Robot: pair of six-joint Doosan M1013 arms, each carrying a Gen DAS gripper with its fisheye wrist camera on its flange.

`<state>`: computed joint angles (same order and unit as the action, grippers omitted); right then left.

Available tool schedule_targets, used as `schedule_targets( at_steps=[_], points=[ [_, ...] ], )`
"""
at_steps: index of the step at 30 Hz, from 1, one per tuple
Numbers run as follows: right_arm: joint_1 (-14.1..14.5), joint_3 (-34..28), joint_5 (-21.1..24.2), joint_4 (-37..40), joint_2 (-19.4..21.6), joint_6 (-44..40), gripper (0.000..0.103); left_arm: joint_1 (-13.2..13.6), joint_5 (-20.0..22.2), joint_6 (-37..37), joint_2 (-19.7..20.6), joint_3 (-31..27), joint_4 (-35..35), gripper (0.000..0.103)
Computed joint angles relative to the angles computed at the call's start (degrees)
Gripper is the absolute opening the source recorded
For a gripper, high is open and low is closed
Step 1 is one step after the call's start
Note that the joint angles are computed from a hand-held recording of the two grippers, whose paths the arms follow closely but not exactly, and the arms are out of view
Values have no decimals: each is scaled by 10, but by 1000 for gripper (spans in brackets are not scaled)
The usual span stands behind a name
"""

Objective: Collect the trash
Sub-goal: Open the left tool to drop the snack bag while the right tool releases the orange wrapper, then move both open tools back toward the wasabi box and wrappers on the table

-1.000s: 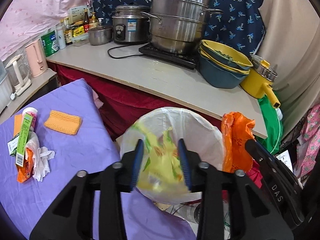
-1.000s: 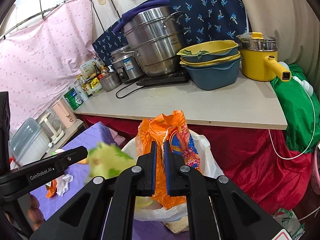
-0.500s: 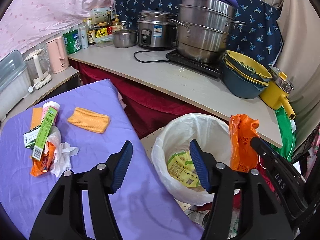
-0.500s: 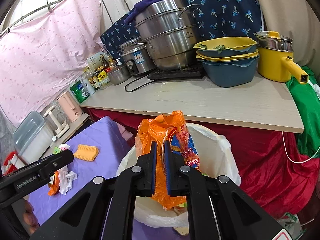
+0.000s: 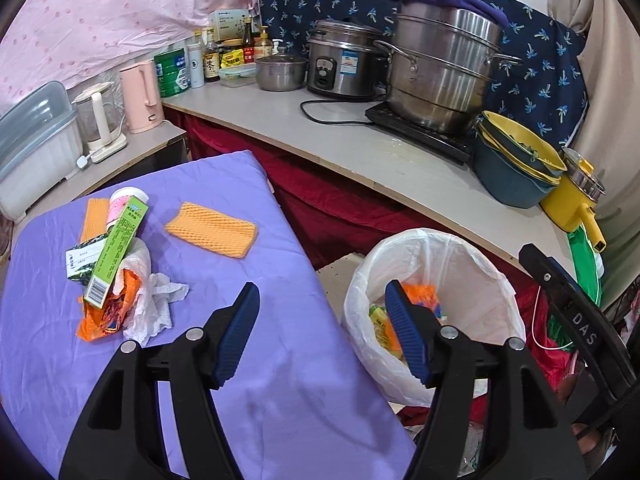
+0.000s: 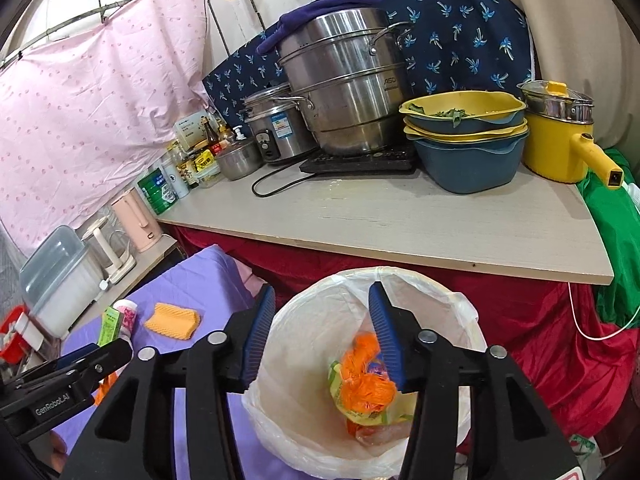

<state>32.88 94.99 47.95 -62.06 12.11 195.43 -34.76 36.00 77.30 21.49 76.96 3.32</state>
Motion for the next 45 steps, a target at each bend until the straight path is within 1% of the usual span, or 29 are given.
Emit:
schedule_targets(
  at_steps=[5,11,15,25,29,33,39,45],
  points=[
    [10,-9,6,-1,5,-9,58,5,-2,-11,-3,6,6,63],
    [19,-22,5,6,12,-24,61,13,-10,-29,-12,18,18,68],
    [25,-33,4,11,20,-34,66,23,-15,-46,-19,29,29,71],
    [40,-70,-14,37,46,-84,68,48,-17,-78,-33,51,57,72],
    [47,-87,-19,47,58,-103,68,60,-22,-95,-40,63,70,76],
    [52,-105,-27,58,71,-120,68,69,-26,-113,-48,72,91,77],
    [60,-139,-34,85,92,-170,68,88,-32,-136,-58,85,97,81],
    [70,-169,-37,103,113,-211,68,105,-38,-162,-66,97,120,82]
  ],
)
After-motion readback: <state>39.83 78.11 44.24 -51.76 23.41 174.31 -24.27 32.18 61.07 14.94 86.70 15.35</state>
